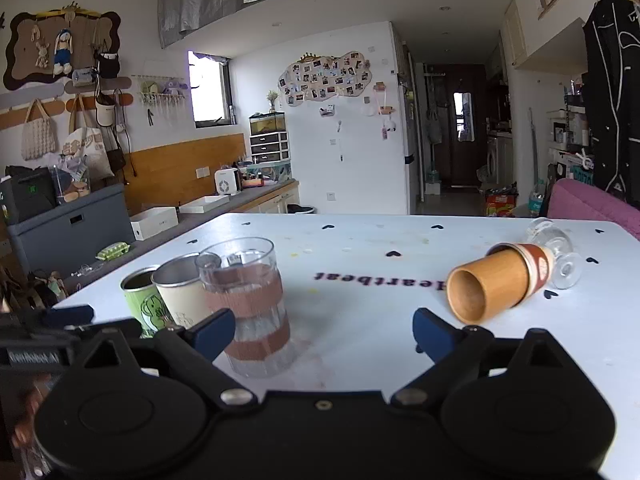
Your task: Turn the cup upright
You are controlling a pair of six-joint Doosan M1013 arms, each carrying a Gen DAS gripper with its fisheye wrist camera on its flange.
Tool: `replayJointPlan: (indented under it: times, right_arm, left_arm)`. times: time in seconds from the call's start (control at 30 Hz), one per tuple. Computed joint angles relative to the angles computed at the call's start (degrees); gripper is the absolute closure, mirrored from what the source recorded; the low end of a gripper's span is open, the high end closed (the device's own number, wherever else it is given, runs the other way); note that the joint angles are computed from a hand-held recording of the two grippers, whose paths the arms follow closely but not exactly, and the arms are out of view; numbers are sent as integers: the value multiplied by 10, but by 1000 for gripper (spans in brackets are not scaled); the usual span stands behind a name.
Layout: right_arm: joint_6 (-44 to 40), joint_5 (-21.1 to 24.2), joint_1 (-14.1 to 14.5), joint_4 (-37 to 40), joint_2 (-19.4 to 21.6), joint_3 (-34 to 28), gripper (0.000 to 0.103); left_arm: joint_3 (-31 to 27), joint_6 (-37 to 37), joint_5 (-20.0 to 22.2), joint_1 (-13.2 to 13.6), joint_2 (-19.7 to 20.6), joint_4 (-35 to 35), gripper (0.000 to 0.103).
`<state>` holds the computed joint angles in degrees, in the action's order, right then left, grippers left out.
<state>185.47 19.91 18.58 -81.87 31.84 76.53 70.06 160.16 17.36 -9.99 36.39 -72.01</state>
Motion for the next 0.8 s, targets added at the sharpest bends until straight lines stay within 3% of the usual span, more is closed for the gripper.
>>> replayJointPlan:
  times: [0.17, 0.8]
  right_arm:
    - [8, 12, 3, -9, -3, 10, 0]
    - [-3, 35, 6, 6, -4, 15, 0]
  left_arm:
    - [5, 22, 0, 0, -2, -16, 0]
    - [14, 38, -18, -3, -7, -12, 0]
